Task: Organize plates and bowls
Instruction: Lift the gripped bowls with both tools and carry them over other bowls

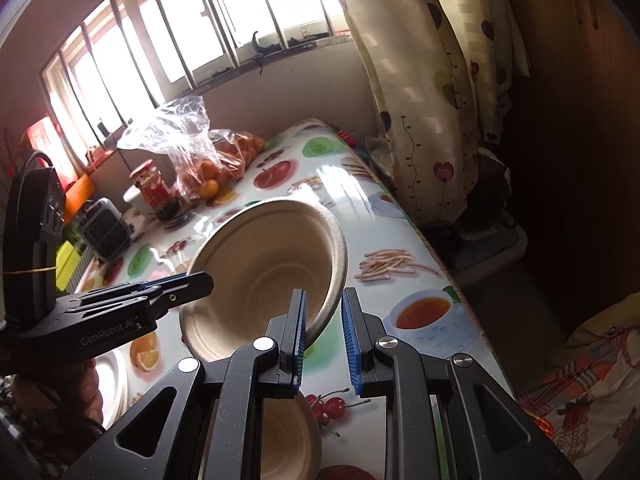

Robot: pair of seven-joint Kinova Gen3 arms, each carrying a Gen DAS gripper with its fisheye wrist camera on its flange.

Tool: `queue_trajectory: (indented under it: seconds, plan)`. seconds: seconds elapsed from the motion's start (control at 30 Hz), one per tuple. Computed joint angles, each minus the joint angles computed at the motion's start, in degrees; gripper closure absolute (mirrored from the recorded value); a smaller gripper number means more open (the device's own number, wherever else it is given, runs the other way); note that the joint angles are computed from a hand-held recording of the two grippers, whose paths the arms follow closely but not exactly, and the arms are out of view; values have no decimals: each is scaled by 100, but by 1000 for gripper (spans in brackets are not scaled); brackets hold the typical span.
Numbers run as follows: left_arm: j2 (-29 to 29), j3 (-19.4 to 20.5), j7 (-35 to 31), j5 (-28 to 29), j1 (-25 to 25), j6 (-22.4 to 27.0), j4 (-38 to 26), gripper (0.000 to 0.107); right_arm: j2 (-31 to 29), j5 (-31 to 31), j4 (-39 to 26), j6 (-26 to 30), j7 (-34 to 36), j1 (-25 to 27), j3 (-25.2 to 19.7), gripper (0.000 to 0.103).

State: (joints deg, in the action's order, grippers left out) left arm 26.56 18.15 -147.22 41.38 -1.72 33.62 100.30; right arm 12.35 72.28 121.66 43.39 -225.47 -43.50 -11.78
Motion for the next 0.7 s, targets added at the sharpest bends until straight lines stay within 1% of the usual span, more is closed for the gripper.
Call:
queue_trajectory:
  seconds: [0.23, 0.7]
  plan:
    - [-240, 63, -422, 343, -234, -17, 311, 92, -45, -45, -24, 317, -96, -235, -131, 84]
    - [-691, -247, -1289, 1069, -306, 90, 864, 92, -45, -187, -112, 957, -289, -723, -351, 84]
